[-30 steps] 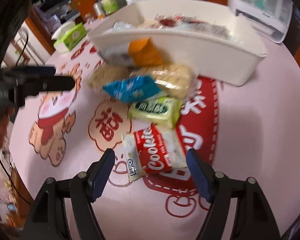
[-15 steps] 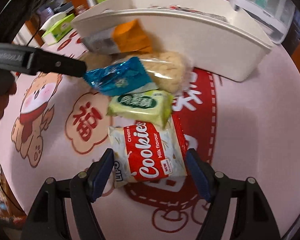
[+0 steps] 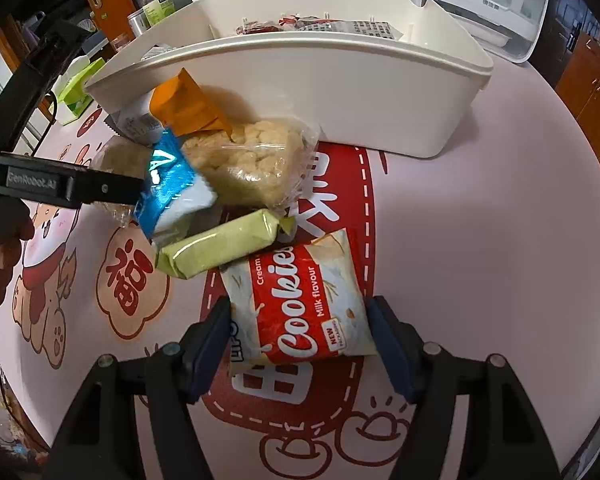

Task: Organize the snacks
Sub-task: 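Grasp the clear nut bag with the left tool while the right tool grasps the red Cookies pack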

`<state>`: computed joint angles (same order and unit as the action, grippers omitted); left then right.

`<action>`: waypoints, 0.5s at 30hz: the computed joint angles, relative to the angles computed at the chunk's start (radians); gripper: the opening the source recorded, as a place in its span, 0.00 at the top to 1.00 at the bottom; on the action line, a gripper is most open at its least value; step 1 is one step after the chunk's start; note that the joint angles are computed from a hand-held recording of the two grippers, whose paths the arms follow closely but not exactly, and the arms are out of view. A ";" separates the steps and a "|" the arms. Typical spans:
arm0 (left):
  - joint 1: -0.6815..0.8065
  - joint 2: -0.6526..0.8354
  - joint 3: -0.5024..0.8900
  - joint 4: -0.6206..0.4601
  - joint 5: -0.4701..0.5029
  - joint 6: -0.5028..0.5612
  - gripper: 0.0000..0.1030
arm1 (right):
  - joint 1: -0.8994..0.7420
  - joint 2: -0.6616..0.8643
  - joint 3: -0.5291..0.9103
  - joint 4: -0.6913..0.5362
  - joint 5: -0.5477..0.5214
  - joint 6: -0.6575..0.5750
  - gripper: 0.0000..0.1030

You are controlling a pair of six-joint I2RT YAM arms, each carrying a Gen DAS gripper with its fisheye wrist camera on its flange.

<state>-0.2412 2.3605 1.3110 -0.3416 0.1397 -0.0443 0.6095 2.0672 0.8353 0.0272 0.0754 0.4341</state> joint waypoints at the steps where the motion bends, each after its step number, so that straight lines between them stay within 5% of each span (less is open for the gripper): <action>1: -0.008 0.001 -0.002 0.006 -0.017 -0.003 0.01 | 0.005 0.007 0.013 -0.005 0.005 0.002 0.33; 4: -0.033 -0.017 -0.030 0.036 -0.069 -0.010 0.17 | 0.013 0.010 0.018 -0.003 0.008 0.009 0.41; 5: -0.042 -0.030 -0.043 0.045 -0.074 -0.011 0.30 | 0.011 0.005 0.013 0.001 -0.001 0.009 0.44; 15: -0.063 -0.221 -0.313 0.142 -0.082 -0.083 0.34 | 0.007 -0.081 -0.054 0.004 -0.052 0.022 0.47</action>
<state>-0.3042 2.1393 0.9984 -0.1996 0.0581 -0.1277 0.6162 1.9863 0.7813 0.0315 0.0239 0.4564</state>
